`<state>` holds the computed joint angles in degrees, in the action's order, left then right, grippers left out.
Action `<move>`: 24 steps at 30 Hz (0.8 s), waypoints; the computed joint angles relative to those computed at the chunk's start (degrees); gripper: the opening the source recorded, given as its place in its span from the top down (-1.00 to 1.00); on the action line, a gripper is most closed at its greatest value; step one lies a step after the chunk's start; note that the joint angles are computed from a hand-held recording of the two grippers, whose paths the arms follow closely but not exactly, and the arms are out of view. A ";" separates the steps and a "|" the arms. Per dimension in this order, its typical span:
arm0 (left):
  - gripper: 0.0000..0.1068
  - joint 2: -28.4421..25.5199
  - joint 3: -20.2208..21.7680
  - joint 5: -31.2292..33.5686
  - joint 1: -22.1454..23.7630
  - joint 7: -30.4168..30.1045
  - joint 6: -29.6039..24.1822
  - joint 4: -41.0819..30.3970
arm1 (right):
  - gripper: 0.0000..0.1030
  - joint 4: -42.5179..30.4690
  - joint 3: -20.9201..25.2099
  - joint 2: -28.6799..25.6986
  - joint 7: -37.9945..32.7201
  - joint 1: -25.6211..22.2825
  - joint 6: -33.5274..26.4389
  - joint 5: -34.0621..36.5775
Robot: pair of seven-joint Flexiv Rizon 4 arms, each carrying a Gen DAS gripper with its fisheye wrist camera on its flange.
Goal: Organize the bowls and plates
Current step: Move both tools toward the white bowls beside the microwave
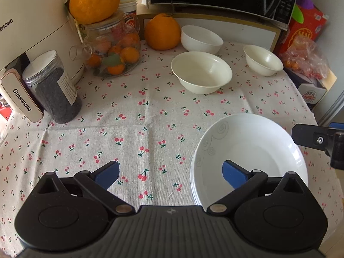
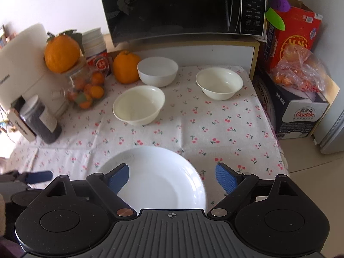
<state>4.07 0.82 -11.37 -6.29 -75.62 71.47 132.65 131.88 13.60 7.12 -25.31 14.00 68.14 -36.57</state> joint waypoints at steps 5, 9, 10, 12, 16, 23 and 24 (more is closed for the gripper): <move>-0.92 -1.17 -0.15 2.45 1.28 -3.66 -0.77 -2.79 | -0.78 -3.38 -0.82 -2.15 2.37 0.34 -0.16 2.20; -0.92 -2.57 -0.25 3.32 1.84 -6.54 -1.29 -5.58 | -0.84 -6.75 -2.30 -4.57 3.07 0.03 0.72 1.89; -0.92 -2.98 -0.29 2.97 1.86 -6.80 -1.42 -6.25 | -0.84 -7.46 -2.68 -5.14 3.53 -0.14 0.81 0.98; -0.92 -3.98 -0.42 2.56 1.88 -7.43 -1.65 -7.78 | -0.84 -8.99 -3.73 -6.64 4.53 -0.59 1.81 -0.82; -0.92 -6.12 -0.66 2.46 1.76 -8.87 -0.58 -10.51 | -0.85 -11.47 -5.65 -9.85 4.96 -1.12 5.66 -0.73; -0.92 -11.51 -1.33 0.22 1.71 -8.58 4.40 -15.10 | -0.85 -16.13 -9.33 -16.62 4.27 -1.17 12.79 1.39; -0.92 -12.49 -1.46 -0.11 1.75 -8.54 4.90 -15.87 | -0.85 -17.22 -9.42 -17.74 3.24 -1.21 13.30 3.05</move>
<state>-8.42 -0.64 -11.48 -4.54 -84.16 76.37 116.78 114.65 4.18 -10.62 -22.08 12.79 81.44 -33.51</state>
